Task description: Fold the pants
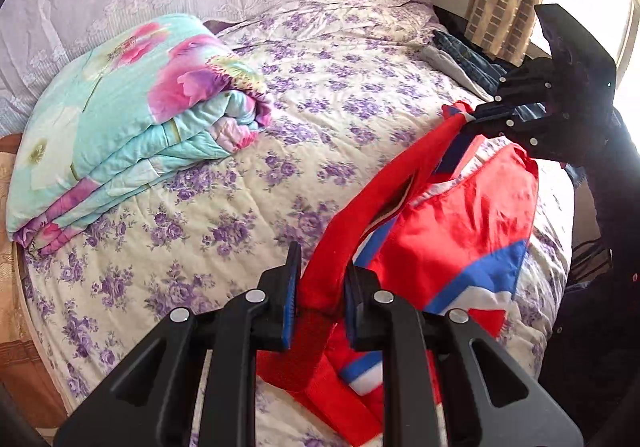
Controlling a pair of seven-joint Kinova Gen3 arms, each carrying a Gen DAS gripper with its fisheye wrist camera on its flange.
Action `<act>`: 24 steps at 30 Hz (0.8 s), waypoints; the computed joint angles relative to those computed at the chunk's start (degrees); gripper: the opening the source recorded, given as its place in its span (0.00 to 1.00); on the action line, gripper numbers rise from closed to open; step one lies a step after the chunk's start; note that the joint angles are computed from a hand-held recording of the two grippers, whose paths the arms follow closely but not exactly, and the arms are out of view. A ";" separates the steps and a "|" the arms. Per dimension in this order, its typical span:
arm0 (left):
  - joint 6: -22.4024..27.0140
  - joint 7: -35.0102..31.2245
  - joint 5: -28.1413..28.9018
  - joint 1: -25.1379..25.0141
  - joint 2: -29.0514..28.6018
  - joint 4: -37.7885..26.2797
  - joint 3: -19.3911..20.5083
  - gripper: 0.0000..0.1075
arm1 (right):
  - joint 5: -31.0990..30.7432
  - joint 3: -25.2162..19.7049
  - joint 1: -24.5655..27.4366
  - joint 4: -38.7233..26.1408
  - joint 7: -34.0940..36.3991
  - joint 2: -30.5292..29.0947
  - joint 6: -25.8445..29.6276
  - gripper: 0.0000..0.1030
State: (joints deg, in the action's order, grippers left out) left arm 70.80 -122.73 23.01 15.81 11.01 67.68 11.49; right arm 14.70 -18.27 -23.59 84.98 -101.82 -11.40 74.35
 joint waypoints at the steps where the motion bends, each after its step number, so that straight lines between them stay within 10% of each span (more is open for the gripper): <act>1: -0.55 -1.46 1.54 -1.33 -1.84 2.65 0.56 0.16 | -0.61 -1.63 -0.20 1.23 -2.33 -1.52 0.71 0.05; 6: -1.05 -8.60 6.03 0.64 -8.27 15.93 -3.53 0.16 | -2.33 -11.64 -0.83 10.63 -13.40 -5.36 0.92 0.06; 18: -2.33 -8.59 6.67 -1.07 -11.33 27.11 -2.58 0.20 | -4.70 -13.00 -6.65 21.56 -28.01 -6.40 -7.01 0.10; 24: -2.16 -14.44 13.40 -0.31 -19.80 32.23 -10.56 0.55 | -3.81 -12.27 -7.84 23.67 -30.19 -5.94 -9.45 0.10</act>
